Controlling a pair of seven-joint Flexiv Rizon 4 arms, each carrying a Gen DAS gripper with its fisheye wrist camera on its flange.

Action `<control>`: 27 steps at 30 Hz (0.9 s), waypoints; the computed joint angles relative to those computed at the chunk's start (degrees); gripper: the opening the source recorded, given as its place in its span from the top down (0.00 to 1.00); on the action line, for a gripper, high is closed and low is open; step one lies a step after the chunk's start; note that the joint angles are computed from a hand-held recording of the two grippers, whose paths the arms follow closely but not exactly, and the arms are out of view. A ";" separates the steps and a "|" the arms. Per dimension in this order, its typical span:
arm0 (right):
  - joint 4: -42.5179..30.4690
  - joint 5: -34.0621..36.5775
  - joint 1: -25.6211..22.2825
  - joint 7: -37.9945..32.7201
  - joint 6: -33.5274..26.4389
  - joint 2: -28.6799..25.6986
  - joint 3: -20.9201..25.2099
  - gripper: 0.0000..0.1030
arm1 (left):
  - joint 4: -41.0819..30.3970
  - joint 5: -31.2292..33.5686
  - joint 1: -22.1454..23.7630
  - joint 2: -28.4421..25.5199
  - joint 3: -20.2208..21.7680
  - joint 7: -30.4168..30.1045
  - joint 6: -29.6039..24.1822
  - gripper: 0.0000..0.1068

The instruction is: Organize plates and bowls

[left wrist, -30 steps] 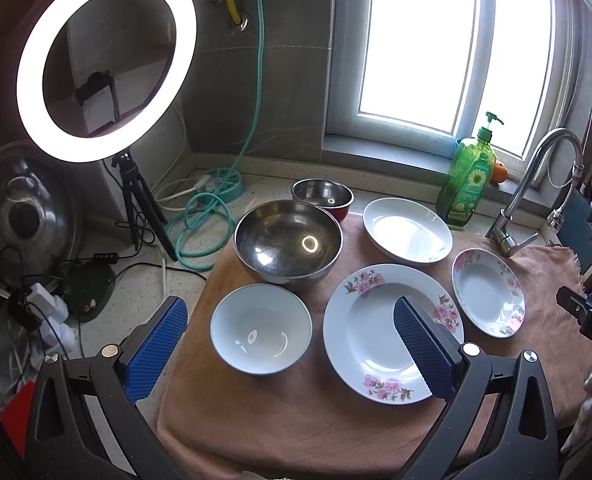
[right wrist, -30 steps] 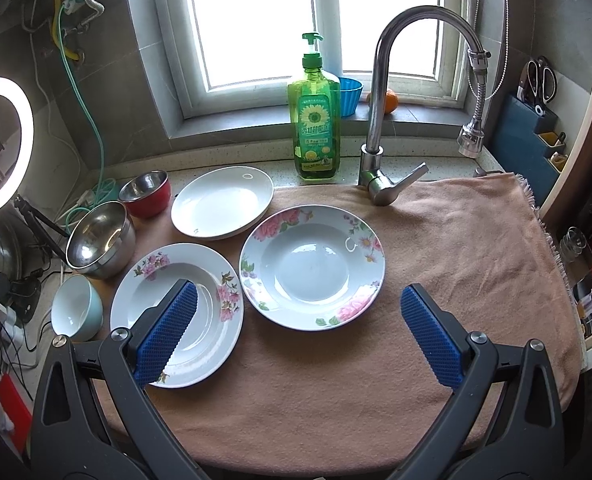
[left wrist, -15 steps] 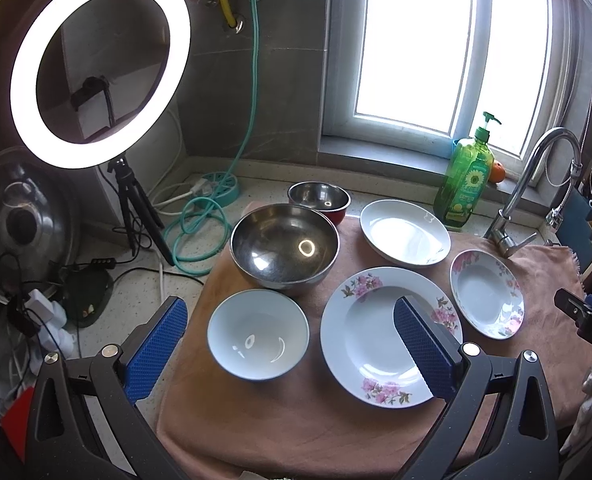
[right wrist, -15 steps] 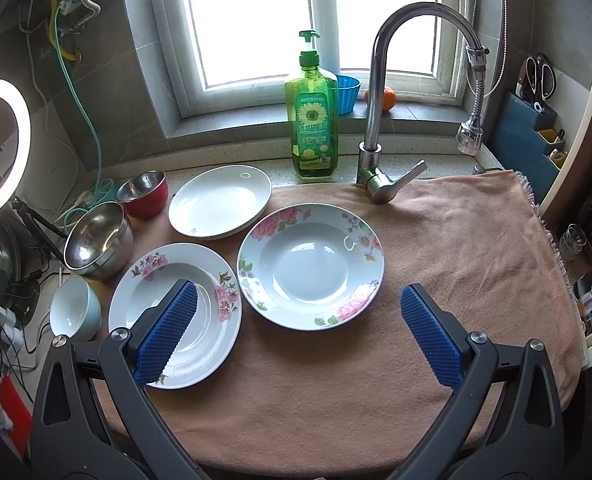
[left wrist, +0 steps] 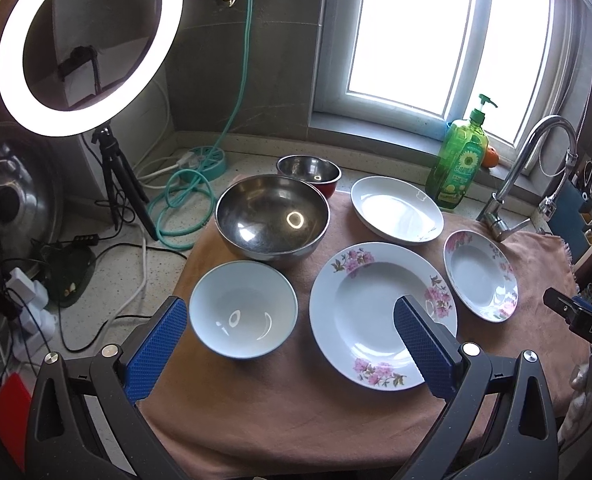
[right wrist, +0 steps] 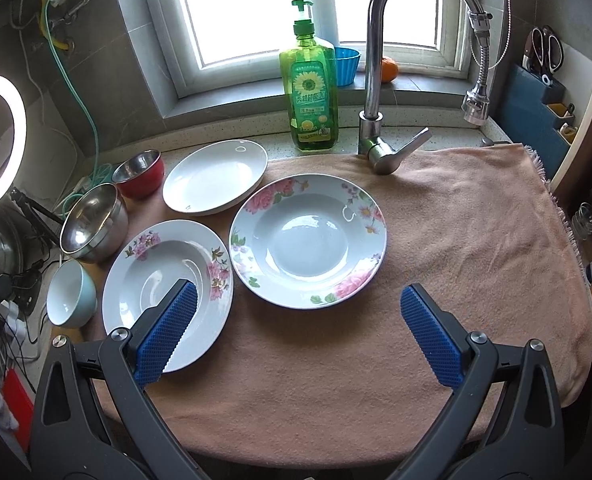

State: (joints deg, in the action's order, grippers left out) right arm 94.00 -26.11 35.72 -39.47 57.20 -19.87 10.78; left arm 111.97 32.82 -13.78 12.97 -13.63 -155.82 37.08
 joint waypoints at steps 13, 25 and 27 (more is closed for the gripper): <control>-1.97 13.76 -2.64 -9.96 -1.09 -1.81 4.73 0.14 | 4.17 -6.41 -0.78 -0.88 2.39 2.46 7.79 0.27; -16.97 20.76 -2.65 -29.83 -7.69 -10.04 6.43 0.34 | 9.66 -12.32 -0.76 -1.09 2.52 -0.34 14.93 0.55; -20.11 21.80 -2.39 -32.60 -9.36 -11.80 6.51 0.34 | 10.19 -12.90 -0.86 -1.16 2.38 -1.17 15.22 0.58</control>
